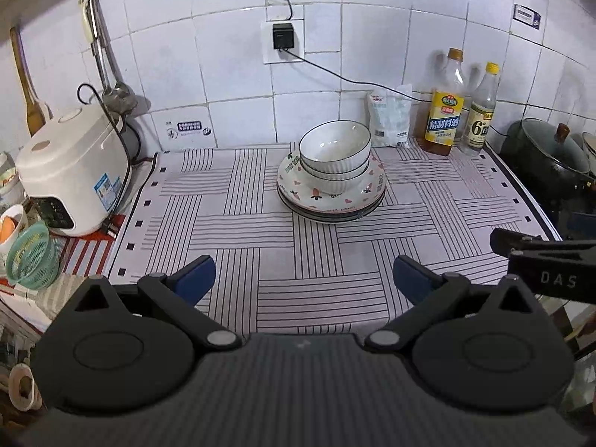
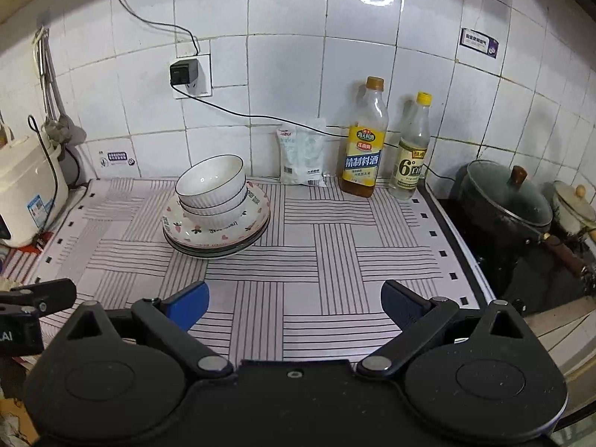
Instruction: Organize plates and bowls
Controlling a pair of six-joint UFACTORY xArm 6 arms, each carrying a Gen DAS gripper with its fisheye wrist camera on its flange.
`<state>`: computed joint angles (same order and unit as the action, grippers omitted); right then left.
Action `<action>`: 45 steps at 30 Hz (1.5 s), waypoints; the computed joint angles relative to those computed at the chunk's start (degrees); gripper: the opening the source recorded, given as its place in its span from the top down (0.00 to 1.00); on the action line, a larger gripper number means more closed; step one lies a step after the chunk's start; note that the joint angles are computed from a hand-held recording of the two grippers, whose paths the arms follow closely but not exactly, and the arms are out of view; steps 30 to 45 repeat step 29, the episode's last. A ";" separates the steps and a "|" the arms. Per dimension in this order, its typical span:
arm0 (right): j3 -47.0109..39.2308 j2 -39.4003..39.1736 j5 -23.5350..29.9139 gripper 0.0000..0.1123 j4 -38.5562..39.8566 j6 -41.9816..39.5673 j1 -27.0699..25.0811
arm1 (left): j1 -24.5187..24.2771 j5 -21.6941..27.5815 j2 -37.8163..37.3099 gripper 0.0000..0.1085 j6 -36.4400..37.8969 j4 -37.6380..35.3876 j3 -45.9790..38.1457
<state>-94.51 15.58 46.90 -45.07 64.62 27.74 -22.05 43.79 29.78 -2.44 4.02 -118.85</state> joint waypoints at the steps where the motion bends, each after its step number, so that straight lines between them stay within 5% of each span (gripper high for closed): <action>1: 0.31 -0.10 -0.08 0.11 -0.28 0.37 -0.04 | -0.05 -0.28 -0.10 0.05 0.13 0.07 0.23; 45: 1.30 -0.06 0.59 0.11 -1.92 0.39 -0.02 | -0.08 -3.31 -0.99 0.05 -1.59 0.54 3.19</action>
